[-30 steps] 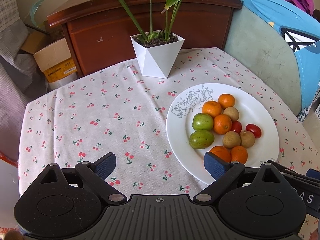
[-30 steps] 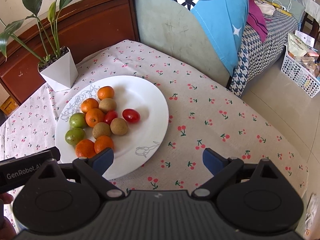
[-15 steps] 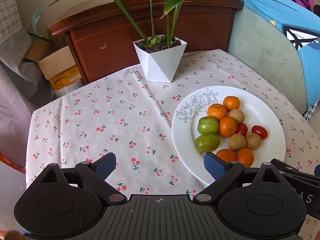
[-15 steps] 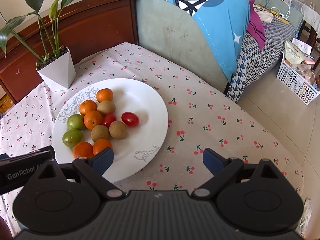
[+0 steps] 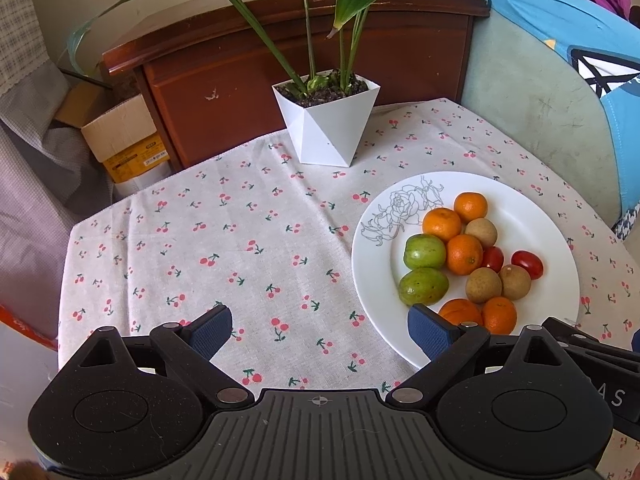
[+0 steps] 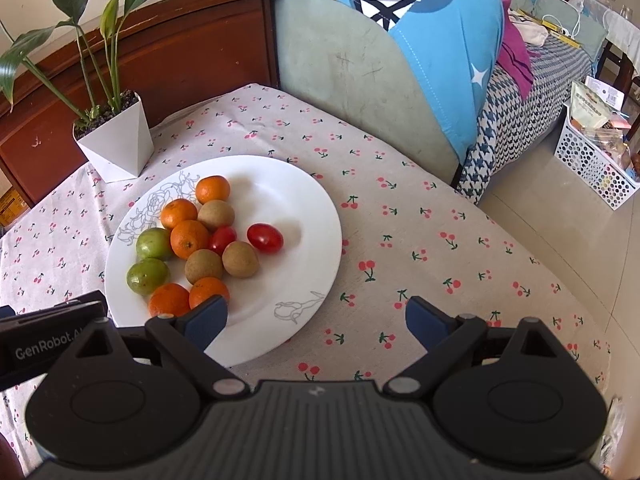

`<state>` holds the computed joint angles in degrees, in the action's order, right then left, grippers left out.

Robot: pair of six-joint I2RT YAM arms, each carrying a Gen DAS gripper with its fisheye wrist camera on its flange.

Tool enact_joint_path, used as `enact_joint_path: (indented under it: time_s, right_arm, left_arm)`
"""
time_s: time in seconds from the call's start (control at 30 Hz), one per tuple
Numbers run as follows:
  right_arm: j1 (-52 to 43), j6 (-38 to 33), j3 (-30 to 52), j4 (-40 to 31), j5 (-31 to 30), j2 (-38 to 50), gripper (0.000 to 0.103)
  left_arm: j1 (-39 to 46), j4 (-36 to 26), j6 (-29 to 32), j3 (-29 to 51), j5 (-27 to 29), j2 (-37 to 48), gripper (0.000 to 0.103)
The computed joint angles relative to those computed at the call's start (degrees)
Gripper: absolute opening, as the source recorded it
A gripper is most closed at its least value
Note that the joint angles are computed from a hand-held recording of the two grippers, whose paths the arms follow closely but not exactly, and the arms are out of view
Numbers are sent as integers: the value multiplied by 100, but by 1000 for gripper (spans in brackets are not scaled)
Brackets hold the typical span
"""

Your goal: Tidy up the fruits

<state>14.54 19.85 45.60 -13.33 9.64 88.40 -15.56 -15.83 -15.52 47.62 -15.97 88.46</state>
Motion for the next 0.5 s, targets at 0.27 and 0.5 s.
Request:
enact_joint_path:
  time_s: [0.27,0.5]
  right_arm:
    - [21,-4,-8,13,-19,27,96]
    - [49,-36,-58,48,-72,-14,96]
  left_arm:
    - [17,-53,-14,19,-6,13,96]
    - [67,-61,15,-40,32,-60,96]
